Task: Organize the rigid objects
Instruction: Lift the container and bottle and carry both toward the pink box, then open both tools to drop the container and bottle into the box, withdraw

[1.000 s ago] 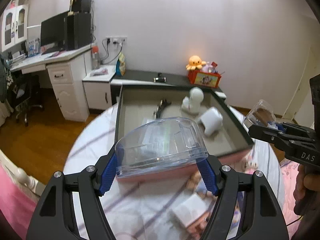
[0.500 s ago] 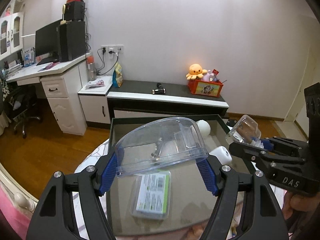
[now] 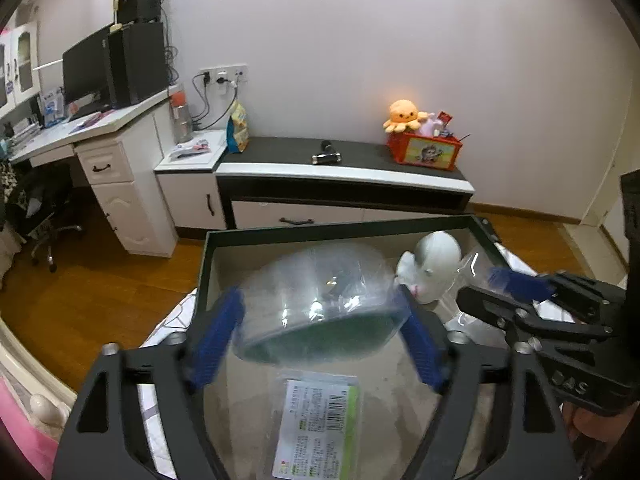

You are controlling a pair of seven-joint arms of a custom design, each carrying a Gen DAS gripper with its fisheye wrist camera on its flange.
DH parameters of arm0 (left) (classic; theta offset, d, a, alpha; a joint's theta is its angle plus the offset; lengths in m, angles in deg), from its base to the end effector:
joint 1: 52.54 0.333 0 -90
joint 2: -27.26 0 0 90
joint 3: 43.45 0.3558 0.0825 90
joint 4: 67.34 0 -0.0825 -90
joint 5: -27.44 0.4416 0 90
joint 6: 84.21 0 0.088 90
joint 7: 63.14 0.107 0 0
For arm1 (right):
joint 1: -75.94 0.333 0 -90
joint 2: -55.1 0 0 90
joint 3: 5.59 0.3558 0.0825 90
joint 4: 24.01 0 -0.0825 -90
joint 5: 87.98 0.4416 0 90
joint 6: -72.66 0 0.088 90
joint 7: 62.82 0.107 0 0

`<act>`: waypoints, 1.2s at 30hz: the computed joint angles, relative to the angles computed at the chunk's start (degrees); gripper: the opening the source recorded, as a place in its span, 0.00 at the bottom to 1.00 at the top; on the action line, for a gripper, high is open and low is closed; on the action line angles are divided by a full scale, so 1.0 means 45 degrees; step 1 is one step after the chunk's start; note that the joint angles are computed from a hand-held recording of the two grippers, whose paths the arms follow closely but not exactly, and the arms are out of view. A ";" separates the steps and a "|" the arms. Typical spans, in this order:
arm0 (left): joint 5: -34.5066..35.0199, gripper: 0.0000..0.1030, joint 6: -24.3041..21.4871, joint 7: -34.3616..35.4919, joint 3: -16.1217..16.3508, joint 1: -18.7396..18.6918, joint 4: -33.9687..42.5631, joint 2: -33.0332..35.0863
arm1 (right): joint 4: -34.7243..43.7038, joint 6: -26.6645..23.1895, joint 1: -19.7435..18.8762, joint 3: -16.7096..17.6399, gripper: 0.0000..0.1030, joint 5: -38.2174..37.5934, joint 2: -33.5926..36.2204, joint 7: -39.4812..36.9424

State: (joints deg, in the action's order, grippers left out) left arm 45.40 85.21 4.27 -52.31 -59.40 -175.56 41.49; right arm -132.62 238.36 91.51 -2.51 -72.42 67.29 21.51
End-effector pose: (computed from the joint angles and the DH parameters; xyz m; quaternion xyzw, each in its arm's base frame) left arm 0.6904 -0.2064 0.4816 -0.5994 0.6913 -0.3263 0.2374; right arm 0.6824 0.2108 0.4926 -0.7086 0.5896 -0.1680 0.3493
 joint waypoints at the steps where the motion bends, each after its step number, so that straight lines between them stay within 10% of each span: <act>1: 0.0651 0.92 0.0045 -0.0742 0.0518 -0.0403 -0.0065 -0.0077 | -0.0192 0.0248 0.0154 -0.0189 0.80 -0.0278 -0.0091 0.0380; 16: 0.2101 1.00 0.1505 -0.2783 0.0509 0.0191 -0.3105 -0.2928 | -0.3224 0.1551 0.0008 -0.0435 0.88 -0.2959 -0.2814 0.4033; 36: 0.2266 1.00 0.2337 -0.4217 -0.1205 0.2131 -0.7642 -0.7320 | -0.6842 0.2218 -0.3161 0.3140 0.88 -0.5746 -0.7047 0.7750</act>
